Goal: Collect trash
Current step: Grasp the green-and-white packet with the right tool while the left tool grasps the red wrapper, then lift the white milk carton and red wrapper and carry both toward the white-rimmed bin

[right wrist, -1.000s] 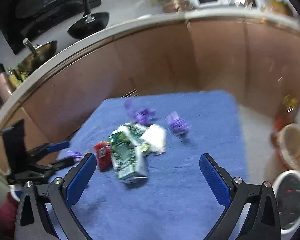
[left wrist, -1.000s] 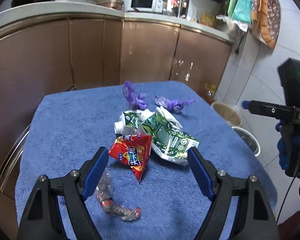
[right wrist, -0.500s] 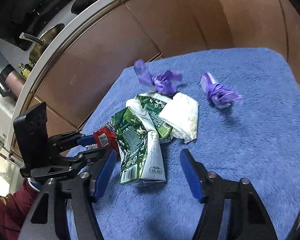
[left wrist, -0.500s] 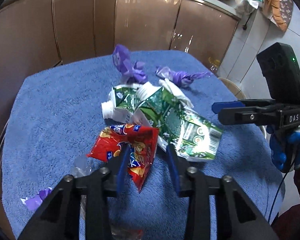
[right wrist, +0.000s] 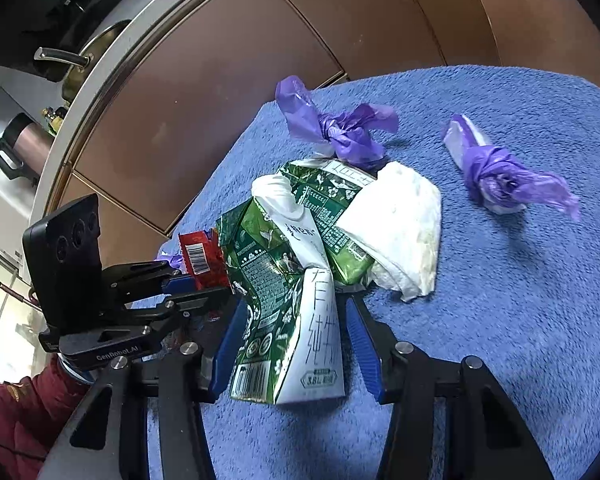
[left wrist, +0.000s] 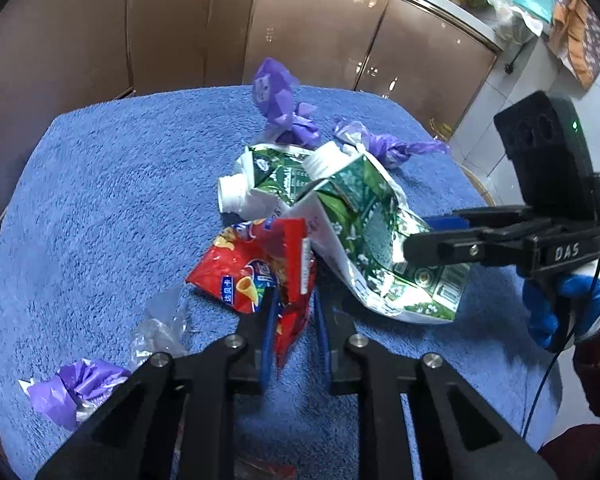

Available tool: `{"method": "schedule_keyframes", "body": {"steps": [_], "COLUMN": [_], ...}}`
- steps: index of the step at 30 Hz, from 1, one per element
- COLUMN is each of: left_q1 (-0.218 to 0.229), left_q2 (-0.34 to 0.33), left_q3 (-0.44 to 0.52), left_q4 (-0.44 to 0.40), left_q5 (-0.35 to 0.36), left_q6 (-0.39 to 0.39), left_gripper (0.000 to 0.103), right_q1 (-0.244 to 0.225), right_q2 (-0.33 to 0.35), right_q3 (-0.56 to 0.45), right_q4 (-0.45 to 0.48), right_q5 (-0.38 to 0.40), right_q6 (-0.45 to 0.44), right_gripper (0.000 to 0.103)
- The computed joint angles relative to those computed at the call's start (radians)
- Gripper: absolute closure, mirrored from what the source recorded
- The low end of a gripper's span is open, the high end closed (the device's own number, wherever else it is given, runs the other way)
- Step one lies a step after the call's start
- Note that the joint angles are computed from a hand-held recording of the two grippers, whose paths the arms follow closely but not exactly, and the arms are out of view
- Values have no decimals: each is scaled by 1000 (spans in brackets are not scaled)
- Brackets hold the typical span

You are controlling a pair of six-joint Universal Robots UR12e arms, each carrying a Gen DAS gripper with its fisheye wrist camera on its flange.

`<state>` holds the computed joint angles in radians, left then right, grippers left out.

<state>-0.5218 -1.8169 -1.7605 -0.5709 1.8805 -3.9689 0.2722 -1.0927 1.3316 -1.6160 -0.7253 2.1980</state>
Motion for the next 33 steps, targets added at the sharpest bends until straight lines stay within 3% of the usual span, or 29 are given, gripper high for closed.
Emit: {"method": "schedule_keyframes", "body": {"steps": [5,17,28,30,31,33], "left_q1": [-3,-29,-85,-99,-103,-113], "left_q2": [4,18,31,32,31,30], "left_q3": [-11,-32,-20,-14,-10,-3], "left_q4": [14,44,66,72,74,76], "left_q5": [5,53,114,130,134,143], "left_q6": [-8,-69,-95,-98,-100,-105], "left_gripper": [91,96,96,96,96,96], "right_q1": [11,-9,-72,-84,-88,-99], "right_q2": [10,-7,-75,-93,-102,-119], "right_q3": [-16,18,109,129,140,164], "right_q4": [34,67,95,87,79,55], "right_q5": [-14,41,123,133,137,139], "right_q6": [-17,-22,-12,-4,4,32], "right_gripper": [68,71,72,80,98,99]}}
